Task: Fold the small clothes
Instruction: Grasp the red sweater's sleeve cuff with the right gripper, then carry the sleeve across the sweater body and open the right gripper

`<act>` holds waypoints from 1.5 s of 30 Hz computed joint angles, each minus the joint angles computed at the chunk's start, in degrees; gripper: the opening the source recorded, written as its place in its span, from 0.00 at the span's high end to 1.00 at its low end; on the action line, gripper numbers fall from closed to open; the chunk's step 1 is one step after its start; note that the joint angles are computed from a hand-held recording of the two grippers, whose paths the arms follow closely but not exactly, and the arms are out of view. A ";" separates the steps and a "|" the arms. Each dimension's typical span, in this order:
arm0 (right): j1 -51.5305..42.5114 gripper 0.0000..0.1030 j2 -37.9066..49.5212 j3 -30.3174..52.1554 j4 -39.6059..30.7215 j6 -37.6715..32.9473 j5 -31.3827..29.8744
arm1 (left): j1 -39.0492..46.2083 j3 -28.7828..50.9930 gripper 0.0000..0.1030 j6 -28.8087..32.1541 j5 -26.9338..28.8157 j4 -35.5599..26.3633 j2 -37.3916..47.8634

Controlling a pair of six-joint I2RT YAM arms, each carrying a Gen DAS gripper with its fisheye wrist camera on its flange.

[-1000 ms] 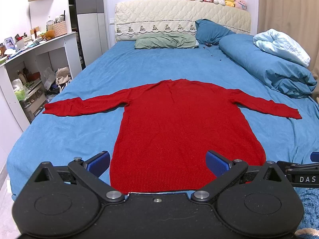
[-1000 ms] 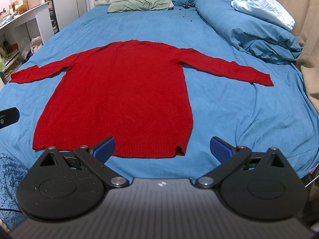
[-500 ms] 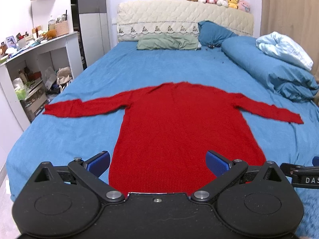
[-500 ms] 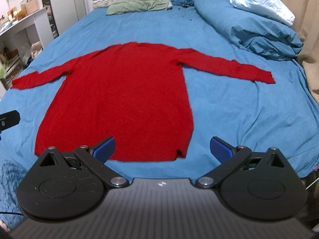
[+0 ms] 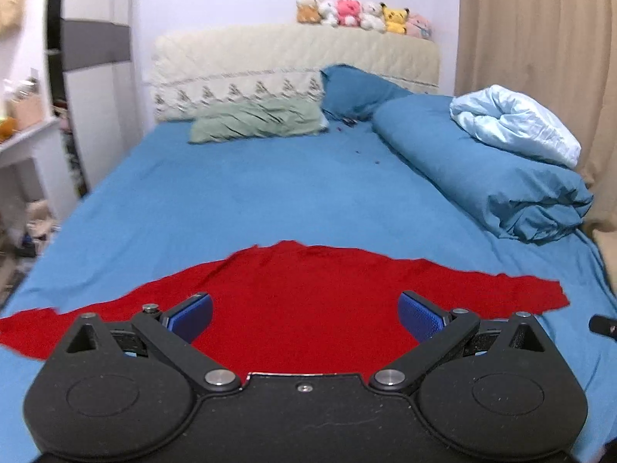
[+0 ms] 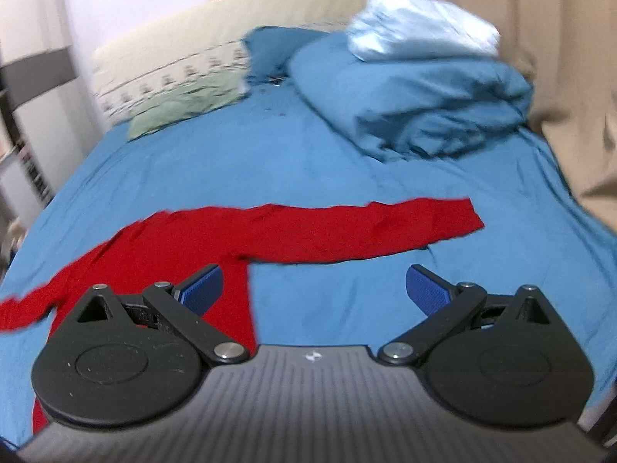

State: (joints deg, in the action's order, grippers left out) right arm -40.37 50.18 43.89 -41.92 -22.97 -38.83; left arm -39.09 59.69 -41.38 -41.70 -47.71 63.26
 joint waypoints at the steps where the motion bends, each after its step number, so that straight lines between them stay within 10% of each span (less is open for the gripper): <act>1: 1.39 0.00 4.56 -0.30 5.21 2.91 1.25 | 4.16 -0.46 0.00 3.95 3.45 5.04 2.44; 10: 8.34 0.00 43.76 1.50 47.02 19.28 9.88 | 24.28 4.47 0.00 16.23 26.56 33.77 35.61; 18: 13.40 0.11 66.22 10.68 62.47 28.77 19.90 | 27.61 21.71 0.00 19.72 30.14 35.56 59.80; 30: 15.12 0.76 74.55 25.85 54.27 37.91 28.45 | 27.91 39.77 0.00 19.55 30.94 21.57 72.85; 35: 17.48 0.78 68.48 26.02 50.21 35.47 28.03 | 30.37 45.65 0.00 19.08 36.33 12.83 73.35; 45: 37.26 0.78 50.14 25.33 46.65 33.06 16.04 | 40.59 20.71 0.00 25.16 37.54 21.71 46.72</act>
